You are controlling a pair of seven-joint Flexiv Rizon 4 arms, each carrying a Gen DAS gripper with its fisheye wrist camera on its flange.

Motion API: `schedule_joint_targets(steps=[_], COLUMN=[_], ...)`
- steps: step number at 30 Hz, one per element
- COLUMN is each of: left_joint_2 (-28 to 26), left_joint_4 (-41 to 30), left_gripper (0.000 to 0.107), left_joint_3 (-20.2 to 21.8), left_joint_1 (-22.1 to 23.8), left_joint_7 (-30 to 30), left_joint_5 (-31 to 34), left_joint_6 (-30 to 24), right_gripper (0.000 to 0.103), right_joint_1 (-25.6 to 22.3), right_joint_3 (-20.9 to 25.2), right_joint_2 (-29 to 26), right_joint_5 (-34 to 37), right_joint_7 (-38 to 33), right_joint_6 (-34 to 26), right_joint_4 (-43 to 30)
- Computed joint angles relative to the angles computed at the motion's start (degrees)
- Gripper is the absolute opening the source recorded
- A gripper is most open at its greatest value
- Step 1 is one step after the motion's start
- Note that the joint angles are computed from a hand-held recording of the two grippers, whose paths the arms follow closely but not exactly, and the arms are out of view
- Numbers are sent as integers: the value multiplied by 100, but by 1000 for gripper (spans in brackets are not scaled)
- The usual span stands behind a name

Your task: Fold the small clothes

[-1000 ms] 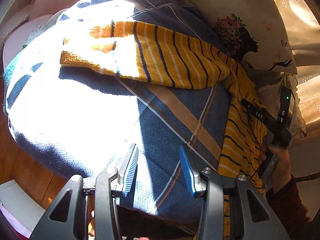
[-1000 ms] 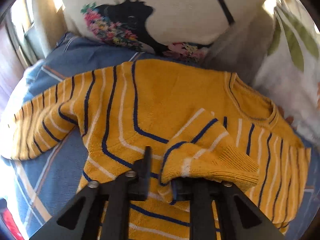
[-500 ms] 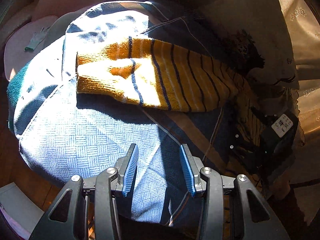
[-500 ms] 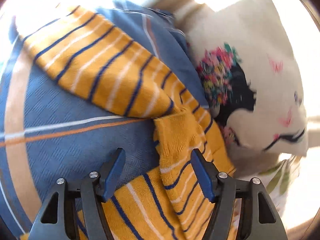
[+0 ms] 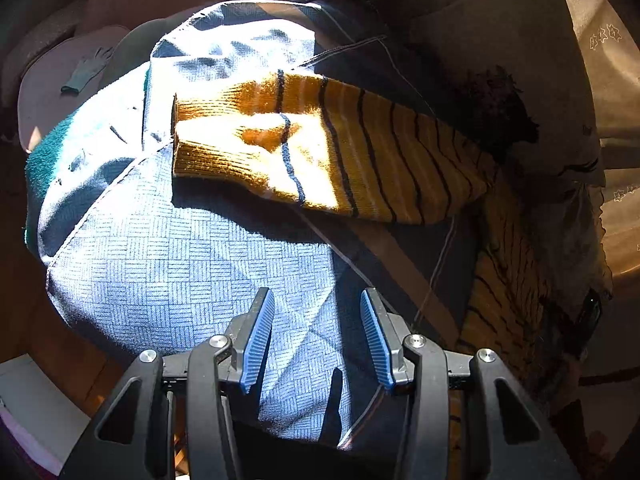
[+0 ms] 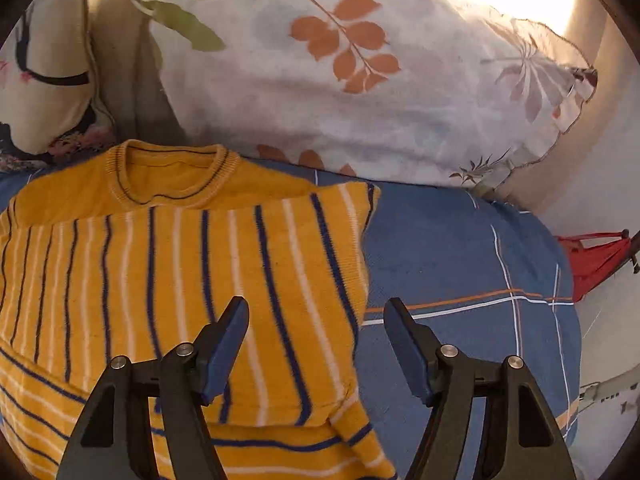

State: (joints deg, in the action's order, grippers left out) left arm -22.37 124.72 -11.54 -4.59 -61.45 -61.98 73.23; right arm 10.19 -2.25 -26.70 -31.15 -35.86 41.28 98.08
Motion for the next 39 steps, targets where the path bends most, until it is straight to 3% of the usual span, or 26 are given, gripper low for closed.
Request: schedule_joint_targets(steps=[3,5,9,14,16,18,19,20,25,31,32,33,34,39], left_joint_2=[5,33,123,118,103,54,26,0,-194,-733,-788,-857,-899,-840], left_joint_4=[-50,-56,18,23,39,10,9,13,-58,-688,-791,-923,-1027,-1329], left_gripper=[43,43,43,43,43,43,44,45,48,49,47,23,7,7], left_joint_3=[63,53,32,18,56,72,-10,-122,-780,-646,-502,-244,-86,-435], left_joint_1=[-127,-155,-199,-74,-17,89,193,311,844,705,646,528,489,798], left_joint_7=[-328,-489,-781,-1186,-1300,-1427,-1414,-1367,-489,24,-95,-381,-625,-579], left_joint_5=[332,446,603,885,1030,1140,1059,914,-306,-620,-361,78,470,748], left_joint_6=[21,88,374,582,640,685,732,783,934,972,882,768,648,779], right_gripper=[77,15,9,10,13,38,58,68,68,68,68,68,68,68], right_joint_1=[-215,-321,-317,-235,-406,-274,-191,-91,-162,137,190,225,275,403], right_joint_3=[141,290,153,-155,-11,-96,-145,-199,168,461,493,503,515,554], right_joint_2=[-271,-365,-136,-209,-169,62,189,387,819,880,885,878,877,912], right_joint_5=[547,987,1099,637,793,376,114,-229,-161,4,26,47,54,129], right_joint_7=[-323,-470,-342,-8,-220,-52,142,477,707,565,578,569,580,572], right_joint_6=[18,193,310,-846,-620,-513,-459,-339,242,280,332,347,330,229], right_joint_4=[-224,-260,-53,-191,-126,149,301,528,940,912,922,911,907,933])
